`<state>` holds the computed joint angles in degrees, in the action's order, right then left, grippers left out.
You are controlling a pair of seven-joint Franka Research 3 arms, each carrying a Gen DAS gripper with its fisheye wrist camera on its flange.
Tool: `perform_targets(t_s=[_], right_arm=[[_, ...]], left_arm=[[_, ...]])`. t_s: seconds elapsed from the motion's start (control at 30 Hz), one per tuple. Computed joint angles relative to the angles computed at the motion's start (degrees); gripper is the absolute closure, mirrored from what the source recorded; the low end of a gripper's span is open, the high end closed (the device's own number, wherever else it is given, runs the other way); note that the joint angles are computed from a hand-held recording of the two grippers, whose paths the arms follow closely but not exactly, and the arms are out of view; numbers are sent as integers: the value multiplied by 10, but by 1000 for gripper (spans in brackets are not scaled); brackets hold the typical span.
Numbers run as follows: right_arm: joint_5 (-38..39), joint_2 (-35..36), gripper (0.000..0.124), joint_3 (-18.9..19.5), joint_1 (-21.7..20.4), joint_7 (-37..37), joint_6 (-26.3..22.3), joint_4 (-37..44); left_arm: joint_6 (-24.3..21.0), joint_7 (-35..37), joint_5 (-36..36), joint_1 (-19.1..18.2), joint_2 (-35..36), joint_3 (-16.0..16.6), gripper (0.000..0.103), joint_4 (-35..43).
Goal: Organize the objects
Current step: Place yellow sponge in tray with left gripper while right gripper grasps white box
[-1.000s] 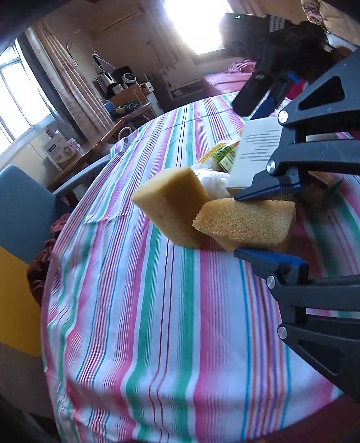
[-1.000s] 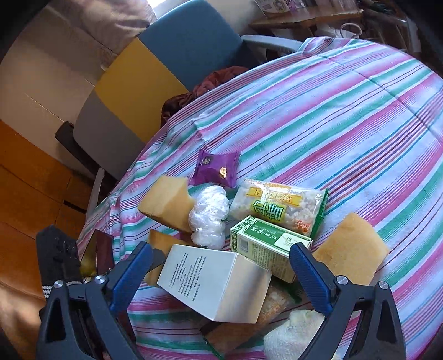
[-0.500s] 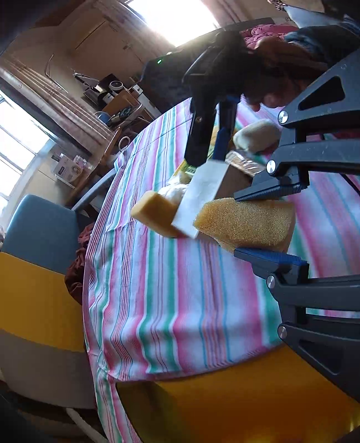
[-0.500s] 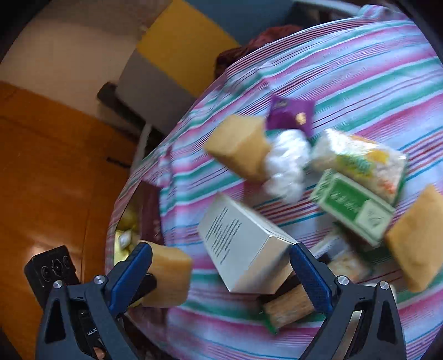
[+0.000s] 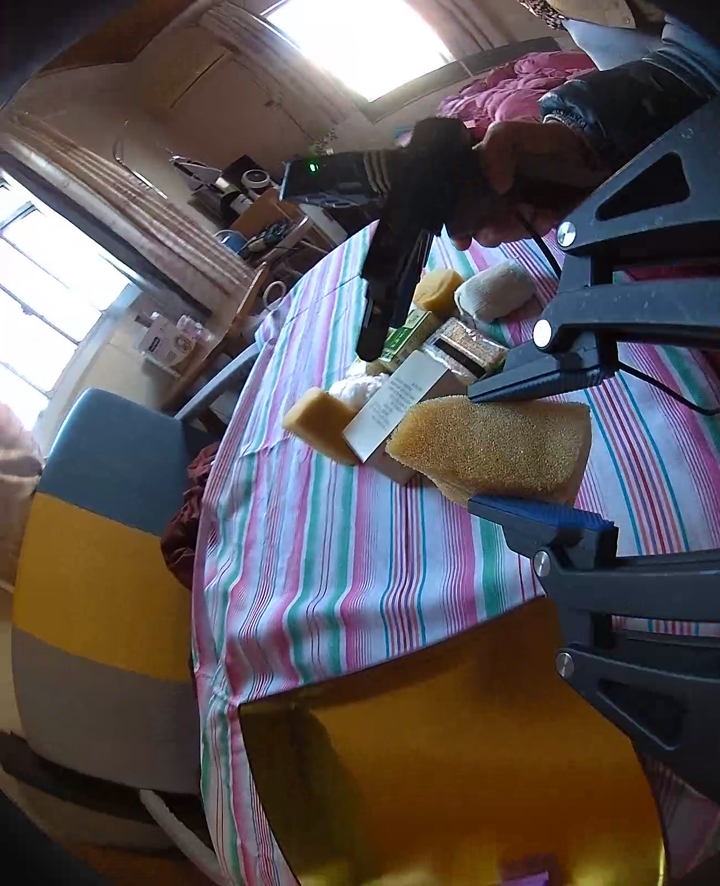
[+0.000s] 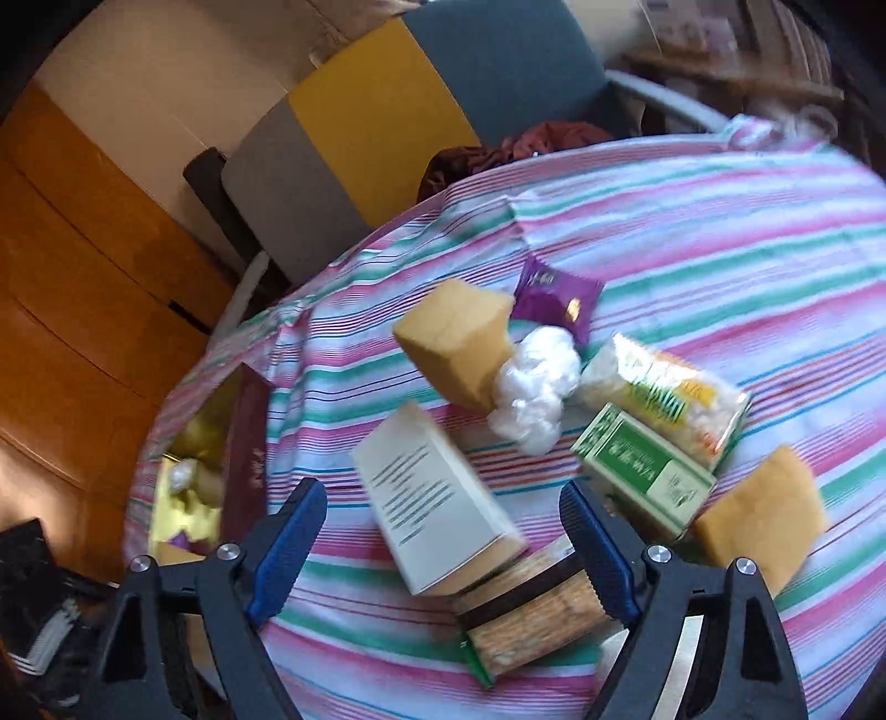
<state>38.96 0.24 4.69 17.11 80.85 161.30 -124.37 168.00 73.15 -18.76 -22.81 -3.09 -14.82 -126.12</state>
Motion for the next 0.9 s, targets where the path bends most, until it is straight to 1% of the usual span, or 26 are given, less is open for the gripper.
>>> perform_targets(t_s=[0.07,0.1,0.2,0.23,0.3,0.33,0.37,0.4,0.43,0.47,0.5,0.6,0.73,0.8,0.9], right_arm=[[-48,10,36,0,1,28,-4,11],[-92,17,36,-1,2,58,-7,17],[-195,45,36,-2,10,113,-30,47],[-218,58,36,-3,13,122,-42,61],[-289,82,37,-12,25,170,-55,82],[-324,93,45,-17,33,190,-62,91],[-341,100,55,-18,36,196,-70,96],[-366,108,73,-22,42,206,-83,104],[-391,111,73,-25,48,214,-91,107],[-415,110,74,-28,53,220,-89,105],[-427,108,74,-28,54,222,-87,101],[-423,102,74,-24,49,221,-87,95],[-420,93,74,-19,45,218,-78,86],[-416,91,74,-17,43,215,-79,86],[-422,89,74,-17,43,220,-79,84]], left_arm=[[4,-1,-8,0,-10,2,70,-11],[6,-2,-11,0,-16,4,70,-18],[15,-15,-6,-2,-37,11,70,-42],[17,-19,-7,-4,-46,16,70,-52],[23,-41,6,-2,-67,22,70,-74],[25,-55,15,0,-80,25,70,-88],[28,-70,25,3,-91,28,70,-100],[29,-93,42,12,-108,28,70,-117],[31,-111,56,18,-121,30,70,-130],[30,-131,72,26,-136,31,70,-145],[26,-155,91,38,-152,28,70,-159],[3,-226,149,88,-208,14,70,-204],[-39,-289,205,128,-260,11,70,-245],[-60,-301,223,129,-272,22,70,-257],[-84,-325,255,137,-282,27,70,-266]])
